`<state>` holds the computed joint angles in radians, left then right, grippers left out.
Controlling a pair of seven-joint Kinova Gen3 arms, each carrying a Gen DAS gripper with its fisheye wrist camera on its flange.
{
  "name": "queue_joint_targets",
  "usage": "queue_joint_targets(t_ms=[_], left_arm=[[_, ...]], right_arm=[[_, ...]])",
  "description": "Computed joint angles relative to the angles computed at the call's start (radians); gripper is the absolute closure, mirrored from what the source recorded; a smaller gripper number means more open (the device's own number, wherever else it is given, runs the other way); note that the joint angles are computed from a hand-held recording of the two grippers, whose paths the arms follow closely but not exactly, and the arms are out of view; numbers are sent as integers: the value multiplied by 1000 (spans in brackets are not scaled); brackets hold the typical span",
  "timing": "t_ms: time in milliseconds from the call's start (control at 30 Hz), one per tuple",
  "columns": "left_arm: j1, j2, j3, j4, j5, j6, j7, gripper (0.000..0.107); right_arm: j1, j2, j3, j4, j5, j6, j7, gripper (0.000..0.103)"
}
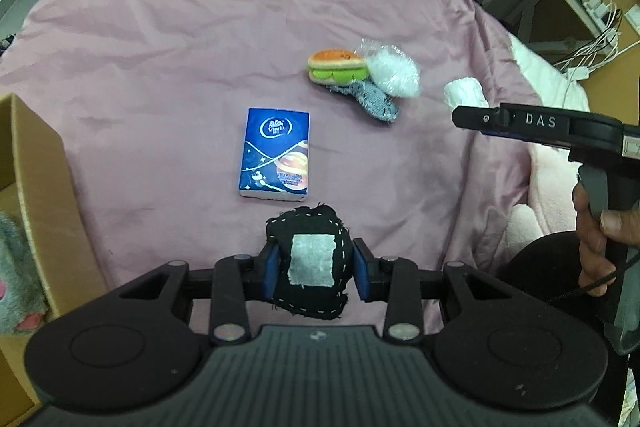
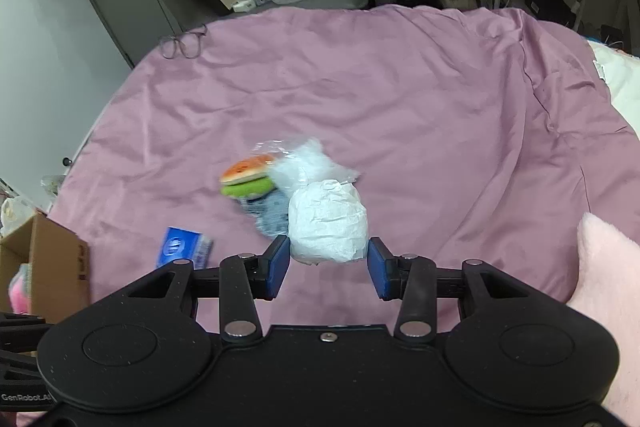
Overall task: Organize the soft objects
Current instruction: 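Carry the patch with the left gripper while the right gripper carries the sock ball over the box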
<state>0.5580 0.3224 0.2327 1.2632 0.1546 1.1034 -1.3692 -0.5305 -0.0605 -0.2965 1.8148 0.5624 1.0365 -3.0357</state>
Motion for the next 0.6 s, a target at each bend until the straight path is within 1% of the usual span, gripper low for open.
queue_joint_targets(t_ms=[167, 300, 467, 600], left_arm=[[-26, -68, 1, 62, 22, -47, -26, 71], [-54, -124, 0, 112, 41, -84, -38, 71], [-86, -181, -6, 154, 49, -111, -45, 71], [-98, -221, -7, 184, 28, -126, -47, 71]], right_arm=[[-48, 18, -42, -61, 46, 78, -38, 61], [-103, 41, -56, -115, 86, 129, -64, 61], [-170, 70, -60, -175, 126, 169, -78, 61], [-219, 100, -51, -215, 147, 178, -80, 61]])
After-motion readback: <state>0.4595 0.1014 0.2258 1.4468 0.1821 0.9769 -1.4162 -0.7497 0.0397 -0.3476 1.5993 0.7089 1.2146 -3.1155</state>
